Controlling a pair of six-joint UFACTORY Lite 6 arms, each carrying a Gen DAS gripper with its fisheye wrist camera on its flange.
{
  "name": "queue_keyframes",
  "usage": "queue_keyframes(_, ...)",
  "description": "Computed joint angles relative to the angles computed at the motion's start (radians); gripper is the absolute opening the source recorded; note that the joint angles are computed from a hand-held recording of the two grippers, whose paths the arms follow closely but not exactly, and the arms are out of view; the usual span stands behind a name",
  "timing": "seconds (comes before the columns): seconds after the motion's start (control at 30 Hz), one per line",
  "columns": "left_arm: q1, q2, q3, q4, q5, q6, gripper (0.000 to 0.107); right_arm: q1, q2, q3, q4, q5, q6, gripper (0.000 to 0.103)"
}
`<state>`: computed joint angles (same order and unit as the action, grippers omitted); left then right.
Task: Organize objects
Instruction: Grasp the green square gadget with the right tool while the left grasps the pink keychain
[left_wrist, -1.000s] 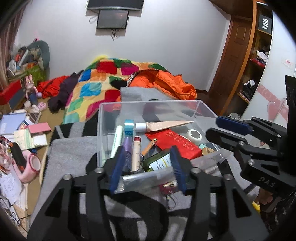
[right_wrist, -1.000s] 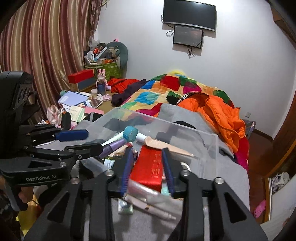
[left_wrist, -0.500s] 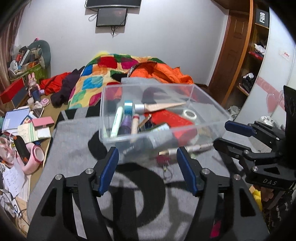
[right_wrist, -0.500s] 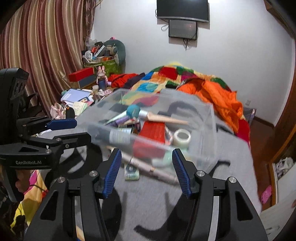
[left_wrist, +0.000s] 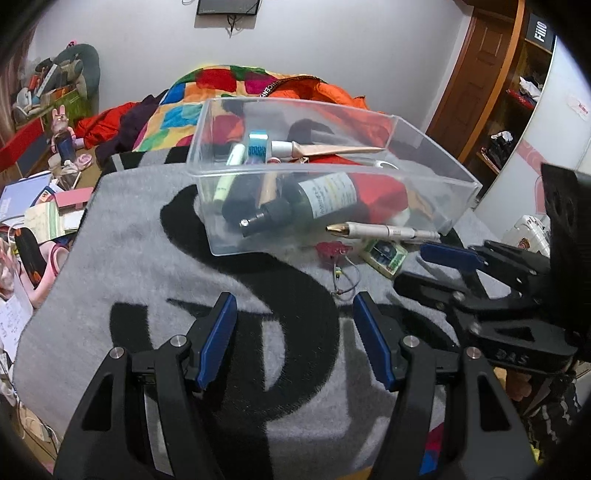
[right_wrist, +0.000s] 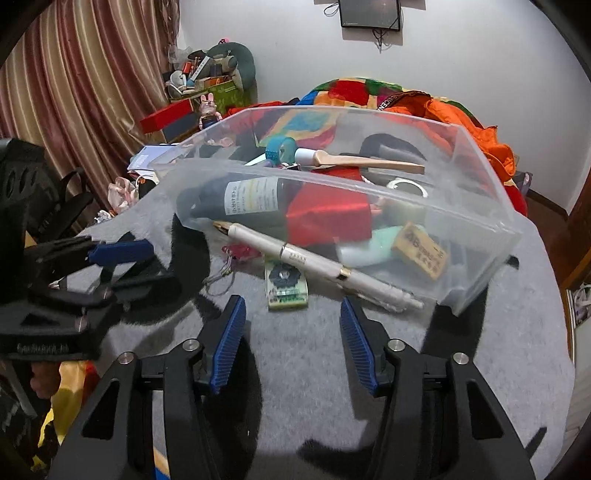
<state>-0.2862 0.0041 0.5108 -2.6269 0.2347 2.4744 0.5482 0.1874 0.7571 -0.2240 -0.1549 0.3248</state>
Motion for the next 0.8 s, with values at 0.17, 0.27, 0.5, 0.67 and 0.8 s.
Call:
queue_keyframes(0.17,-0.023,0.020,0.029,-0.025,-0.013,0.014,0.065,0.013,0.091,0.073,0.044,0.004,-0.018,0.028)
queue_keyframes(0.27,-0.030,0.043,0.066,-0.044,-0.021,0.027,0.065,0.012,0.075,0.041,0.029,-0.036,0.018,0.022)
queue_keyframes(0.5,-0.086,0.156,0.180,-0.143,-0.039,0.112,0.065,-0.039,-0.028,-0.080,-0.201,-0.091,0.252,0.022)
queue_keyframes(0.67,-0.134,0.269,0.283,-0.320,-0.070,0.285,0.053,-0.065,-0.128,-0.165,-0.221,-0.099,0.274,0.022)
queue_keyframes(0.8,-0.143,0.293,0.303,-0.380,-0.052,0.336,0.042,-0.088,-0.183,-0.205,-0.274,-0.105,0.328,0.022)
